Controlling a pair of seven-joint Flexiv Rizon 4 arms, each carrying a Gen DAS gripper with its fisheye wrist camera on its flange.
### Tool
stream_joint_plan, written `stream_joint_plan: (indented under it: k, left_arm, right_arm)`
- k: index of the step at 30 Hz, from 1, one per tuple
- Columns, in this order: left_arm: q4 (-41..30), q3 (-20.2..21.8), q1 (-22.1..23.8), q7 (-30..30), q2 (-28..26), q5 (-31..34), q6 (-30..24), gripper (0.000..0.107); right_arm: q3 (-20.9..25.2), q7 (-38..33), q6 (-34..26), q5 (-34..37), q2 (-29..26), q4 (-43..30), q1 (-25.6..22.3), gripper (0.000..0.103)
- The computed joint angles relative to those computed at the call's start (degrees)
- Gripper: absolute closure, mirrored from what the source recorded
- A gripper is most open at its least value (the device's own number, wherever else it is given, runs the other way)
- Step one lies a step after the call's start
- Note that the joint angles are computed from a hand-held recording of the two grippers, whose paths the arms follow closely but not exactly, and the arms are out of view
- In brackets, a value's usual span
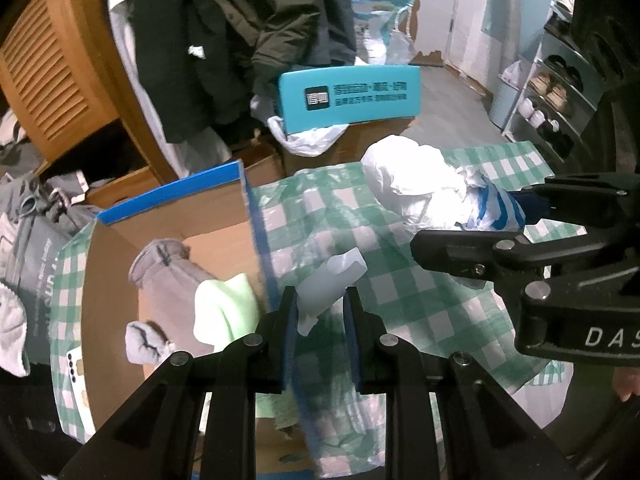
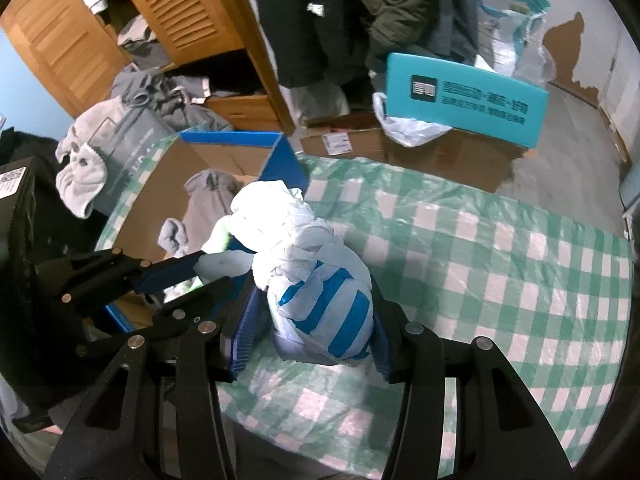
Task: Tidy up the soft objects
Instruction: 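Carry the striped socks and white item into the box and release them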
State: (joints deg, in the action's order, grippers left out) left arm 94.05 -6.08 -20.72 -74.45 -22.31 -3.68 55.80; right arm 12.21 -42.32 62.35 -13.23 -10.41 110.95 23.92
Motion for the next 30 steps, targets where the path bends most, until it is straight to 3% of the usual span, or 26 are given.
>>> stream_joint_plan:
  k: [30]
  left_arm:
    - [5.48,3.01,7.25,-2.4,2.24,-1.92,-0.1,0.083]
  right_arm:
    - [1.8,-7.75,-7.91,5.76,-14.65,-19.15,5.36,0.054]
